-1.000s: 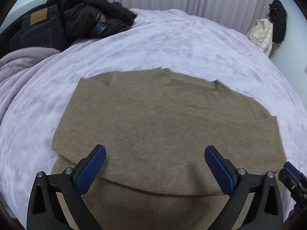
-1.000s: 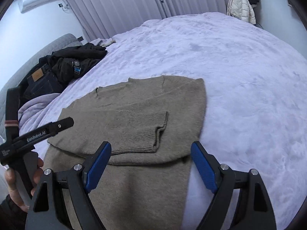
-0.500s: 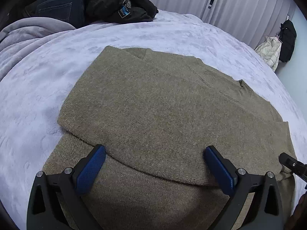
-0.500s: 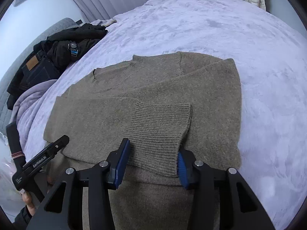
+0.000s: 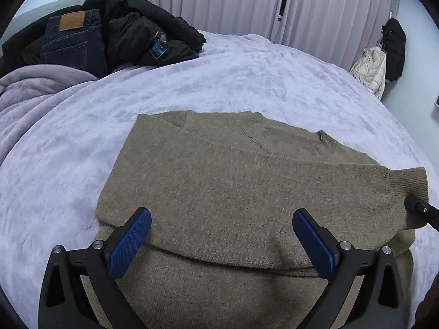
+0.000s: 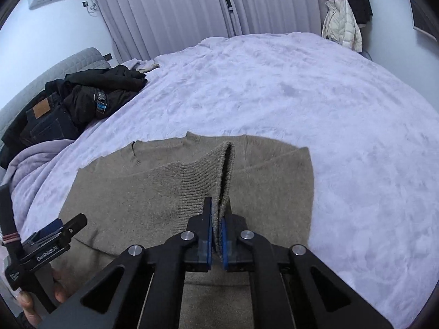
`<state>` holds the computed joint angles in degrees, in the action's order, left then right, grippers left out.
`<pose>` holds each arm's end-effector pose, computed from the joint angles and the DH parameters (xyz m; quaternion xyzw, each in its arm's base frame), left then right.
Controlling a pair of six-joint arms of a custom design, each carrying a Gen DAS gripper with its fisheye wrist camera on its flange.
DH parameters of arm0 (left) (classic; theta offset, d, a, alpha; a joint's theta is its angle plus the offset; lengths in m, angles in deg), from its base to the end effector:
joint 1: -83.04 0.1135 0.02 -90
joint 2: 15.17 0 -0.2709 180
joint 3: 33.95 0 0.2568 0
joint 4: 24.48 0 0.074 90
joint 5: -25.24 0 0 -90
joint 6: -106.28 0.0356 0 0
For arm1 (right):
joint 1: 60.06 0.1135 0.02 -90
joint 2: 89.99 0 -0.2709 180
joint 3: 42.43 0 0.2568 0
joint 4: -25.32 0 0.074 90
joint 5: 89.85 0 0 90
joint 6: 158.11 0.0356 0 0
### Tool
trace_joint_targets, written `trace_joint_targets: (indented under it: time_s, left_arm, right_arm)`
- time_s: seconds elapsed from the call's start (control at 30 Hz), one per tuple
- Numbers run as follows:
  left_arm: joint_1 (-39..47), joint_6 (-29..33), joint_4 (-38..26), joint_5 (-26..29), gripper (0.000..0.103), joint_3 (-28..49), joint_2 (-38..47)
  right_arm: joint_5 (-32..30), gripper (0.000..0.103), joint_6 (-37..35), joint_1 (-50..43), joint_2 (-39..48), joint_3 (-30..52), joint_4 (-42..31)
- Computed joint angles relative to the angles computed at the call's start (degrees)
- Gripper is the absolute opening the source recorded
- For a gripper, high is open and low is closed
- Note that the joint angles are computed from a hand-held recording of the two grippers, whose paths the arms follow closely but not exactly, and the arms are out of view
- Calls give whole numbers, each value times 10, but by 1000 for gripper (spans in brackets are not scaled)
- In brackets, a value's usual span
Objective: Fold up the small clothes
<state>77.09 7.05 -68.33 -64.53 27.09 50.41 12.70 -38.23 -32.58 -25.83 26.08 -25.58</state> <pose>0.2355 -0.0247 0.2579 -0.0260 0.9344 -0.0488 0.3518 0.2101 0.1005 0.2978 0.0598 0.9224 0.0875 0.3715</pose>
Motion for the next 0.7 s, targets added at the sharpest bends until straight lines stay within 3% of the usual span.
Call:
trace_joint_targets:
  time_s: [0.1,0.2,0.23,0.27,0.3,0.33,0.37,0.47,0.57,0.63,0.7]
  left_arm:
    - [-18,16,-12,-30,103,17,72]
    - [1,26,-21,8,103,23,47]
    - [11,34,-21,26,103,29,39]
    - [17,43,-20,33,103,41,35]
    - [19,54,-17,26,103,57,40]
    - [20,67,-9,10,103,77,57]
    - [23,74,-4,-1,103,93,77]
    - [47,78,-23,-2,103,187,196]
    - [66,59,-59,12,103,259,301]
    - [69,56,-58,9,103,258,336]
    - [60,64,-9,-6,103,212,311]
  right_arm:
    - [-43,5,-16,-39,52,1,3]
    - [-81,10,-23,-69,82,-17,12]
    - [-80,18,-15,-73,67,-25,17]
    - [-62,32,-2,-70,50,-28,10]
    - [-33,41,13,-62,36,-29,-1]
    - [3,55,32,-46,20,-30,-13]
    - [35,62,46,-29,4,-30,-20]
    - [78,62,38,15,12,1,-37]
    - [73,62,15,40,65,43,-31]
    - [47,62,-1,43,108,61,-16]
    - [20,66,-6,35,174,85,-30]
